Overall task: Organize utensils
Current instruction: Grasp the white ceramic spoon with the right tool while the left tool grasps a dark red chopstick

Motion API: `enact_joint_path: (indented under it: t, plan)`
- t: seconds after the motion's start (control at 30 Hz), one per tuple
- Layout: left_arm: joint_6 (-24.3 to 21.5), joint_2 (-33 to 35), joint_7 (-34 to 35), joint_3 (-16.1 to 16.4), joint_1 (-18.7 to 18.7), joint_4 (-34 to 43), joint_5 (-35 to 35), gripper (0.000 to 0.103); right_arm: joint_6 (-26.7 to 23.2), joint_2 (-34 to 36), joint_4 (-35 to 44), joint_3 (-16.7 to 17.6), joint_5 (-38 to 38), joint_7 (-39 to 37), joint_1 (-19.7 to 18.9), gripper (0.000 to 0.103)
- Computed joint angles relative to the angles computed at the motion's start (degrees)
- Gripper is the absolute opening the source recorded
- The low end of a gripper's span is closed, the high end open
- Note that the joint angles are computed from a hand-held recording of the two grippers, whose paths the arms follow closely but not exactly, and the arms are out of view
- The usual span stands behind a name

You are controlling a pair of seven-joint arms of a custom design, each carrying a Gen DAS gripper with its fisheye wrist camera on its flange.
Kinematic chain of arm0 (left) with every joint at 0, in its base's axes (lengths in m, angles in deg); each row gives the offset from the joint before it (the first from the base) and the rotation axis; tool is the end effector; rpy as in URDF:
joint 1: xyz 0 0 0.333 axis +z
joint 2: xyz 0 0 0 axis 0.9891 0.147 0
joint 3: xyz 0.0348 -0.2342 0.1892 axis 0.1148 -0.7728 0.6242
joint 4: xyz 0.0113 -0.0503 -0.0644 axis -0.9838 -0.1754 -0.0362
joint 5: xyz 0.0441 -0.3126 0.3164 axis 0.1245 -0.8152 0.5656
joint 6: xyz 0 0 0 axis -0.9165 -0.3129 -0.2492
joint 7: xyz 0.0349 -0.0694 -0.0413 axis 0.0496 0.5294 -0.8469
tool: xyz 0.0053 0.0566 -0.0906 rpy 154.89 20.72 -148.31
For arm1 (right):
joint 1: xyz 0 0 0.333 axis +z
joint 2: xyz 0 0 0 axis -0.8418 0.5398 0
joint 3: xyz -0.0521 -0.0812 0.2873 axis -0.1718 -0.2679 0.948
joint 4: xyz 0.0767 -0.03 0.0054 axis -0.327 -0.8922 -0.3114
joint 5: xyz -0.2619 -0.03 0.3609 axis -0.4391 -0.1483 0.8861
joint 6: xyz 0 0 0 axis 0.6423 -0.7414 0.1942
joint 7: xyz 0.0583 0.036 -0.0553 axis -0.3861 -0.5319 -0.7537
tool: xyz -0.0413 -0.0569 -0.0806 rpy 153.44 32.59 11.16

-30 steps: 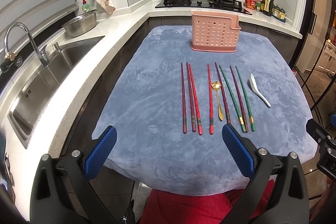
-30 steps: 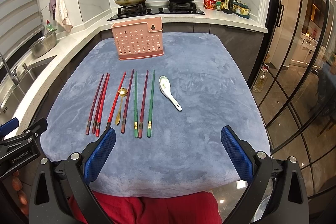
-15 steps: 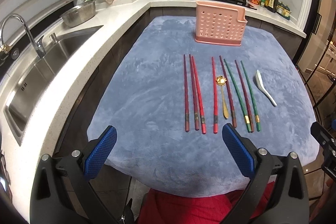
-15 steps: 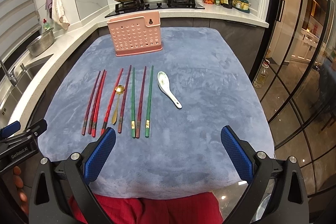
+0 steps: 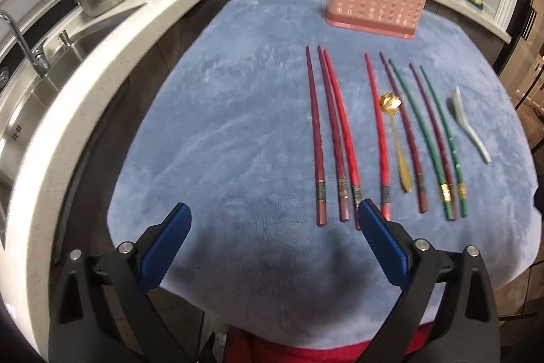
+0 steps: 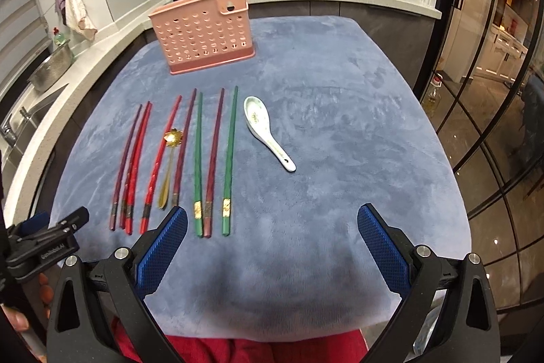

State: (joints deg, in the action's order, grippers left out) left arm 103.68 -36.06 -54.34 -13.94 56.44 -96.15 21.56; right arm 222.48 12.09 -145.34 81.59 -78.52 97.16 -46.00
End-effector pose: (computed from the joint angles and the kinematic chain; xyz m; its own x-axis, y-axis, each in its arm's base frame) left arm 0.5813 -0.3968 0.4113 0.2299 -0.9717 -0.0541 -0.8407 -0.1703 -0.5140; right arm 0.5764 0.1614 0.4465 0.0117 -0.9969 -0.0780 -0.8088 0.0364 -0.5870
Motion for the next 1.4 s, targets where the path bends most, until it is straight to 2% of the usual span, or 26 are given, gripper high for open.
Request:
enact_joint_path:
  t: [0.3,0.43,0.57,0.63,0.67,0.73,0.8,0.83,1.1,1.23,1.33,1.4]
  plan:
    - [3.42,3.81,3.44,0.59,1.5,1.17,-6.17,0.082,-0.49,5.26,4.45,-0.77,-1.68,1.23,-0.03,0.096]
    - [3.51,5.61,5.21,0.97,1.55,2.67,-7.77,0.071,-0.74,7.36,6.26,-1.29,-0.64,0.44,0.26,0.096]
    - [4.55,6.31,5.76,1.6,1.27,3.05,-8.1,0.065,-0.89,9.29,7.99,-1.74,-0.92,0.11,0.56,0.096]
    - [4.88,6.28,5.97,1.82,1.1,2.99,-7.84,0.056,-0.8,10.28,8.79,-1.93,-1.0,-0.1,0.71,0.095]
    - [5.27,6.3,6.2,1.88,1.1,3.0,-7.76,0.053,-0.62,10.96,9.33,-1.96,-0.15,-1.03,0.66,0.092]
    - [5.96,6.23,6.32,2.06,1.1,2.93,-7.56,0.032,0.16,12.37,10.43,-1.89,2.32,-3.72,0.46,0.088]
    - [6.63,6.43,7.08,1.95,1.38,3.19,-8.15,0.02,0.73,13.8,11.68,-1.92,3.82,-5.7,0.43,0.082]
    - [6.92,6.62,7.46,1.87,1.58,3.45,-8.77,0.017,1.3,14.79,12.48,-1.77,5.14,-7.46,0.24,0.079]
    - [6.51,6.75,8.06,2.18,1.35,3.75,-9.48,0.017,-0.19,21.1,18.25,-1.36,11.07,-16.48,-0.37,0.046]
    - [6.38,6.79,7.73,2.22,1.34,3.84,-9.68,0.017,-1.68,22.77,19.55,-2.1,11.16,-17.16,0.05,0.036]
    - [6.23,6.92,7.38,2.3,1.25,4.03,-9.68,0.017,-0.32,22.75,18.89,-2.48,10.56,-17.02,0.39,0.031]
    - [6.15,7.05,7.08,2.33,1.17,4.21,-9.67,0.016,0.14,22.72,18.65,-2.73,9.89,-16.95,0.61,0.022]
